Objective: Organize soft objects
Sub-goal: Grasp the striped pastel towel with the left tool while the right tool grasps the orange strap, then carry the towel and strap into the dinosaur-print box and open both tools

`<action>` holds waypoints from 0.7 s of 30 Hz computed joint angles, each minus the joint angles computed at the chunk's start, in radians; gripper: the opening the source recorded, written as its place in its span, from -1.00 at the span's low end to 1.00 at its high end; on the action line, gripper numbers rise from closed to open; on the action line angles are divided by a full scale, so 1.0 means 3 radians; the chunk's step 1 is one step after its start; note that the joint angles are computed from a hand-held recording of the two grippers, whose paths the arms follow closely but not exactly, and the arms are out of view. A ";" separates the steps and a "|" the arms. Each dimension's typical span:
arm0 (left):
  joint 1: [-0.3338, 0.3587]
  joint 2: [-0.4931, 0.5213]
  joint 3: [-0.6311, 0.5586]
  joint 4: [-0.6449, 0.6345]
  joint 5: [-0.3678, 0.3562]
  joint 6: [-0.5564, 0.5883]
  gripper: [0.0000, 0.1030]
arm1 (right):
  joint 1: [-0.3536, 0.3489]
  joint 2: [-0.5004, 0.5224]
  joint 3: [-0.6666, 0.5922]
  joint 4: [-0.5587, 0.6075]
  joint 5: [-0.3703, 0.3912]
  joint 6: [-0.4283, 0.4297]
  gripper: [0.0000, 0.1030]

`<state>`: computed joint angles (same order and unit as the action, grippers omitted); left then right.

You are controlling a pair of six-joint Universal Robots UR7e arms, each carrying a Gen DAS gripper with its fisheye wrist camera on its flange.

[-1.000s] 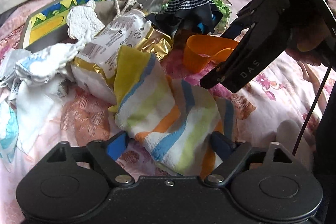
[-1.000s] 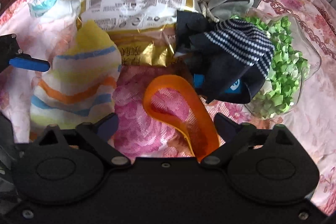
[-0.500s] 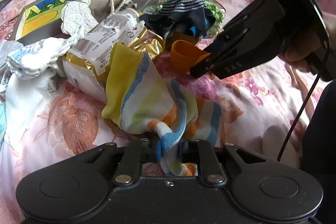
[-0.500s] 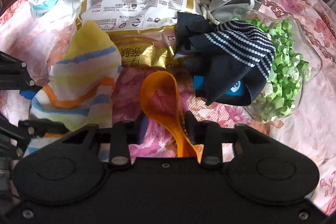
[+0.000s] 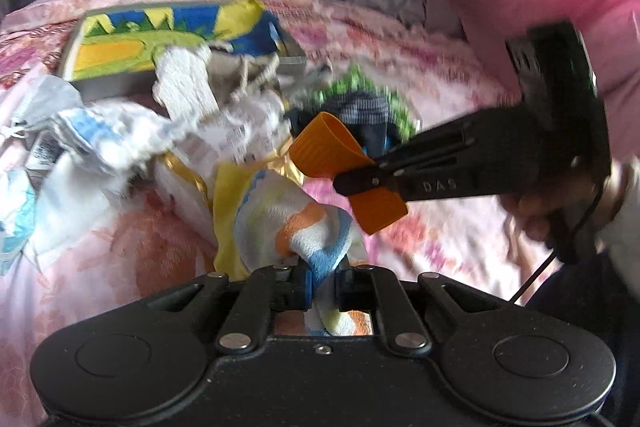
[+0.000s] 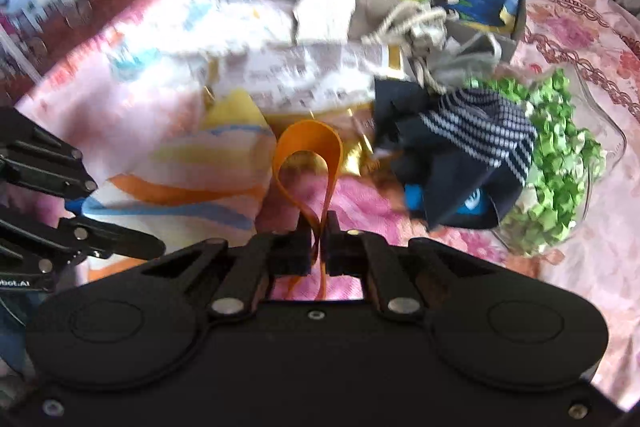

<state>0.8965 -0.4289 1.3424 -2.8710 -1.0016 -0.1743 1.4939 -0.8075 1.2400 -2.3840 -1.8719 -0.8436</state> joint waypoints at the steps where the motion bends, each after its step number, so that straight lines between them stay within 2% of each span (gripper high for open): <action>1: -0.0012 -0.0022 0.0016 -0.0052 0.0005 -0.0009 -0.82 | -0.0010 -0.0022 -0.0009 0.0013 0.0125 0.0042 -0.98; 6: -0.0055 -0.0070 -0.0071 -0.0187 -0.0012 -0.0032 -0.82 | -0.0026 -0.0081 -0.0001 -0.0103 0.0559 0.0187 -0.98; 9: -0.0052 -0.0073 -0.0245 -0.0180 0.0025 -0.0044 -0.82 | -0.0022 -0.0092 0.0031 -0.0283 0.0677 0.0247 -0.98; 12: -0.0029 -0.0024 -0.0520 -0.0171 0.0119 0.0003 -0.82 | 0.0047 -0.0050 0.0019 -0.0581 0.0664 0.0298 -0.98; 16: 0.0053 0.0207 -0.1165 -0.0091 0.0272 0.0208 -0.82 | 0.0182 0.0129 -0.0223 -0.0867 0.0593 0.0357 -0.98; 21: 0.0242 0.0701 -0.2251 0.0195 0.0353 0.0373 -0.82 | 0.0269 0.0660 -0.1061 -0.0977 0.0603 0.0744 -0.98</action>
